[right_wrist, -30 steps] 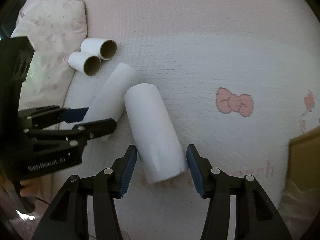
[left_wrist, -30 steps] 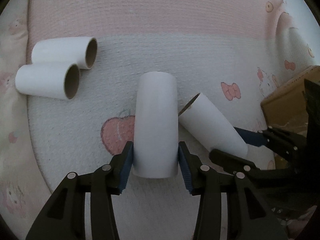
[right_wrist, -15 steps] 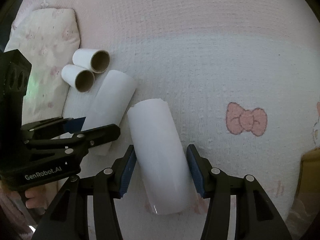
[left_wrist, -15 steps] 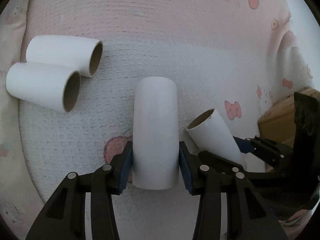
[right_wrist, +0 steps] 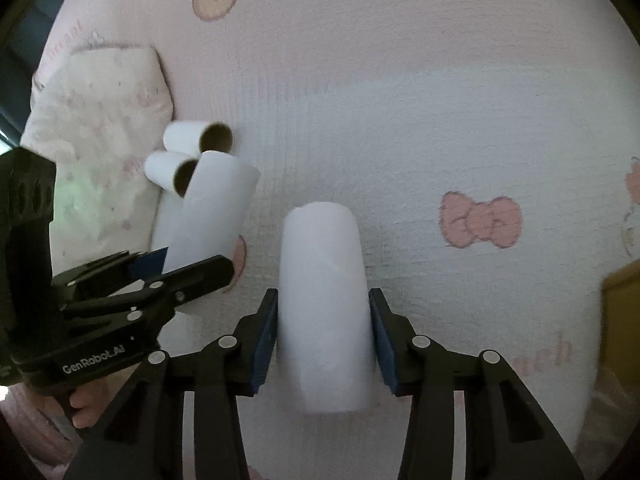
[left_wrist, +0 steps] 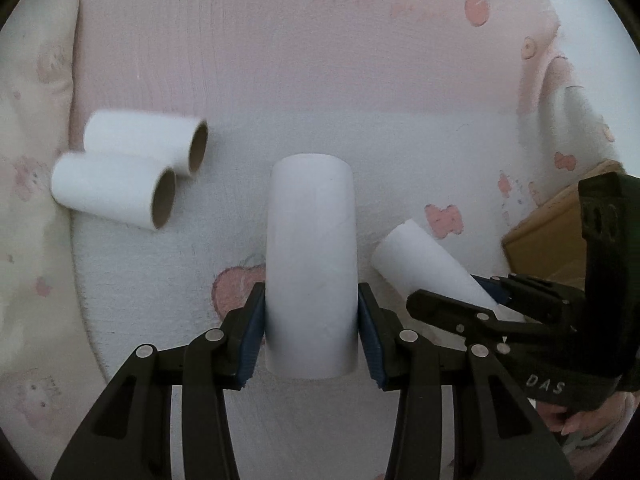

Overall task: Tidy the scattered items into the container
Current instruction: 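Grasp a white tube with the right tool while the left tool holds its tube, then carry both held white tubes up and over to the cardboard box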

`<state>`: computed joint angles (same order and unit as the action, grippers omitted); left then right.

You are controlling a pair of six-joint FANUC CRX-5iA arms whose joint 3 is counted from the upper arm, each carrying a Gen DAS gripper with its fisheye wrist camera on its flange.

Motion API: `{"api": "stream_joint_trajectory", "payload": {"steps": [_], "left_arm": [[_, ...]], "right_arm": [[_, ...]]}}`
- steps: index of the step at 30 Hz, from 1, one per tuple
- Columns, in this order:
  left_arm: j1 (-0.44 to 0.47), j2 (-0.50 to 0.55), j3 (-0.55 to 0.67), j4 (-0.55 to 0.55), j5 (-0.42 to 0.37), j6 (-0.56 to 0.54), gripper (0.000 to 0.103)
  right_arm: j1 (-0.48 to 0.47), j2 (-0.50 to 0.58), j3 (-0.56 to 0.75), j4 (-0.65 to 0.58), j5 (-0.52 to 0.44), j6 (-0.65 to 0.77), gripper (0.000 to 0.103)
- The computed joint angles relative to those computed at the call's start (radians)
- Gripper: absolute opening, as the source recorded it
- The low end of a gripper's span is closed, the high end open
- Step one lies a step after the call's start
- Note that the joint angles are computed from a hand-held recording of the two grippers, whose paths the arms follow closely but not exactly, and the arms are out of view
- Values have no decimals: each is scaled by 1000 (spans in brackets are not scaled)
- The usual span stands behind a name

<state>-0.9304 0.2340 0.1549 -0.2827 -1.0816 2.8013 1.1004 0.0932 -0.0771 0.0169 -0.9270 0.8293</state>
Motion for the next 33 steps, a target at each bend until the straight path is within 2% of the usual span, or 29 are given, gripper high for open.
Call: {"api": "stream_joint_trajectory", "payload": {"steps": [7,10,16,20,26,33], "left_arm": [[-56,3,109,-97,-69,23,47],[-85,20,175,-142,-98,13,47],[-134,79,325,-235,-149,-24,47],[-142,84,374,-264,-123,-52,47],[-137,137,485,-245,-115,-165,47],[-112,261,669,-158,-120,-402,47]], "right_arm": [[23,-92,-54,100,38,-93,41],[25,-132,-67,105,67,-122,41],[84,-218,-119,300,75,-230,41],[106,-294,-156,413,77,-295,41],[130,-353,-171,540,33,-372,41],[126,-415,-150,569,-86,-338,41]]}}
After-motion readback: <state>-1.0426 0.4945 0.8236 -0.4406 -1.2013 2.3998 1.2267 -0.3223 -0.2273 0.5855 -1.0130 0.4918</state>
